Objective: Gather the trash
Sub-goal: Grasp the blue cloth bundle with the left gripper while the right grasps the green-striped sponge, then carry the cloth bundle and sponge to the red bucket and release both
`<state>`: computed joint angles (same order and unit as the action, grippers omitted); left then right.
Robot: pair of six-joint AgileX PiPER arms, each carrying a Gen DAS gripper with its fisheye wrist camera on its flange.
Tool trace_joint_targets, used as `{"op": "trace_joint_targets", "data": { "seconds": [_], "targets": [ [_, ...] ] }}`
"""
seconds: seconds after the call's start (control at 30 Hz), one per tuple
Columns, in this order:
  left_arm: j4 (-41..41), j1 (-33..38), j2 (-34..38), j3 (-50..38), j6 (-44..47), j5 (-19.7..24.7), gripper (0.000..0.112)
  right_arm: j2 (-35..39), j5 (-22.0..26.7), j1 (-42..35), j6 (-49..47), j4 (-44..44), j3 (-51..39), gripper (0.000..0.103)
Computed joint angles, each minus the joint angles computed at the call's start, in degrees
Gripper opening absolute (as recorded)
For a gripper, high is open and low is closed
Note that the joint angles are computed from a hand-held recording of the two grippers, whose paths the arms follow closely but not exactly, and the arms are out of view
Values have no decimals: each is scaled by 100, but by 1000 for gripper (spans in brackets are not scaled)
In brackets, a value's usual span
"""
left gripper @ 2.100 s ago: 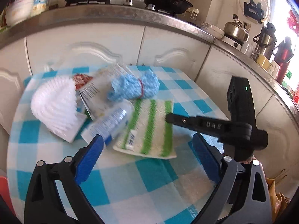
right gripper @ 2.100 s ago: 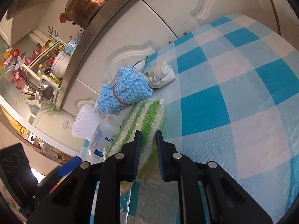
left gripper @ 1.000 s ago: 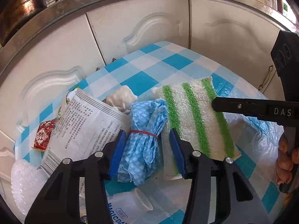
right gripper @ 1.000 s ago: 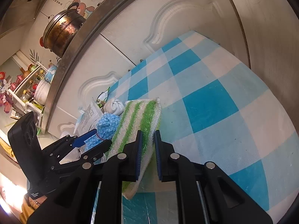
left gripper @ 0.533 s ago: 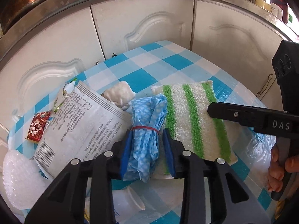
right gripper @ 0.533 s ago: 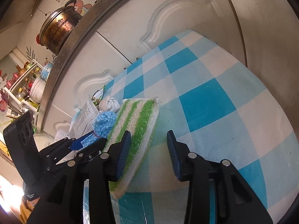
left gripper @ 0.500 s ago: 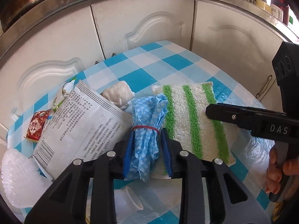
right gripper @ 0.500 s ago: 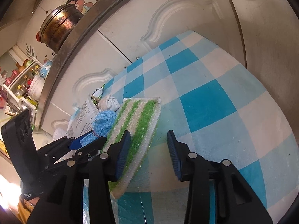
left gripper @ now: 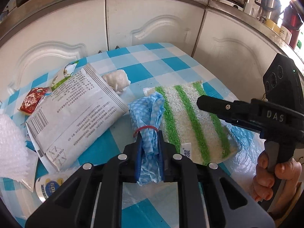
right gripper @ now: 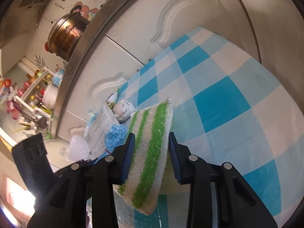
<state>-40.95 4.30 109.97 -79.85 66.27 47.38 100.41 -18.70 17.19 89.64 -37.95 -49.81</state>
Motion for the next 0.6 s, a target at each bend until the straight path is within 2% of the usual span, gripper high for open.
{"op": "trace_joint_targets", "data": {
  "seconds": [0.07,0.17,0.2,0.23,0.3,0.33,0.4,0.5,0.53,0.6],
  "targets": [
    [-85,68,-9,47,-7,116,15,-99,-115,-1,-239,206,65,40],
    [-194,53,-161,333,97,11,15,-182,453,234,-481,202,-184,51],
    [-230,38,-214,430,131,-32,15,-180,557,301,-617,306,-237,52],
    [-266,31,-259,516,140,-70,15,-182,449,314,-798,487,-207,52],
    [-384,61,-308,642,217,-90,15,-177,122,270,-881,556,-115,47],
    [-431,59,-343,723,286,-171,15,-160,127,275,-910,514,-148,40],
    [-518,61,-377,822,364,-267,15,-121,214,318,-888,437,-213,33],
    [-576,54,-354,840,362,-312,15,27,-482,161,-486,228,-46,29],
    [-610,53,-345,855,392,-334,16,49,-484,158,-481,269,-45,29],
    [-669,32,-368,936,474,-428,17,31,-112,245,-522,246,-157,29]
  ]
}}
